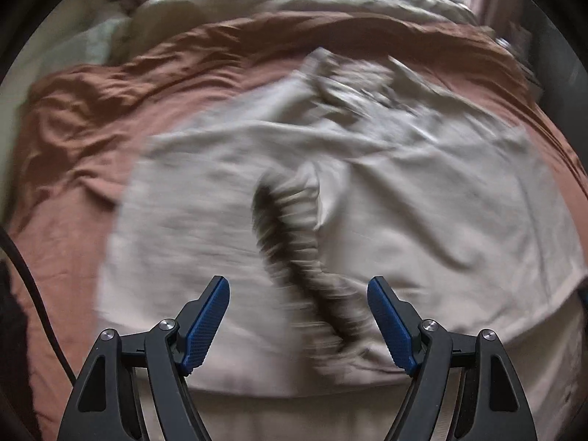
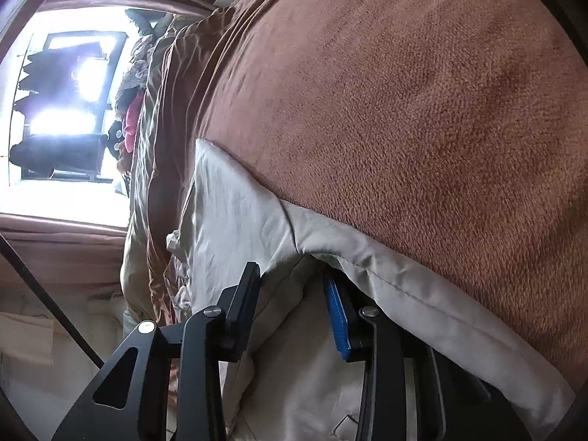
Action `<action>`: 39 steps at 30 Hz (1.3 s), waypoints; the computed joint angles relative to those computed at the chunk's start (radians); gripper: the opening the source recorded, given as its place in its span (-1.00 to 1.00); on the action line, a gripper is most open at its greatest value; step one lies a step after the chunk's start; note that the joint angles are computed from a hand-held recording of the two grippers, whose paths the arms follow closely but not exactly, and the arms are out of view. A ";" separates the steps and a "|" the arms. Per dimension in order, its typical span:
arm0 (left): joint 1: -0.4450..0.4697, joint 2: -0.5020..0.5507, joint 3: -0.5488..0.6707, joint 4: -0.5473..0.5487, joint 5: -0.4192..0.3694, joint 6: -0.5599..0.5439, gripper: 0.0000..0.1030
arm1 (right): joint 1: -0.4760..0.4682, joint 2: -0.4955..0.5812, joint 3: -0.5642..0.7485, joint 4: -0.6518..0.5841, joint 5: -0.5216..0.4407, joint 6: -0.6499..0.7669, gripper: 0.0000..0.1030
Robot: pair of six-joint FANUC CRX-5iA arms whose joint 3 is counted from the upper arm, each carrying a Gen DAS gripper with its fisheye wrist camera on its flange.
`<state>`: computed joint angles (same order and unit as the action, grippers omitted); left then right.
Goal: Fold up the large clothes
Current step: 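Open the right tool and smooth the folded sleeve cuff flat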
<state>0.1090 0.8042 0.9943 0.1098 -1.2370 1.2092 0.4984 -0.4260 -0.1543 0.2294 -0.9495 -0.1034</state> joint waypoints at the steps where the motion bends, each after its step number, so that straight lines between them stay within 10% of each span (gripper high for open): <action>1: 0.009 -0.004 0.003 0.001 0.003 0.004 0.55 | -0.008 0.006 0.002 -0.006 0.007 0.003 -0.36; 12: 0.070 0.154 0.192 0.166 -0.249 0.054 0.54 | 0.004 -0.009 -0.006 0.000 0.014 -0.002 -0.36; 15: 0.069 0.173 0.172 0.211 -0.268 0.056 -0.21 | -0.016 0.001 0.003 -0.041 0.031 0.034 -0.36; 20: 0.052 0.139 0.124 0.163 -0.194 0.017 -0.54 | -0.029 0.017 0.016 -0.032 0.013 0.038 -0.51; 27: 0.065 0.201 0.246 0.162 -0.266 0.051 -0.39 | -0.057 0.013 0.025 -0.064 -0.004 -0.013 -0.50; 39: 0.167 -0.070 -0.162 0.271 -0.128 -0.062 -0.12 | 0.015 -0.062 0.054 -0.036 -0.080 0.052 0.06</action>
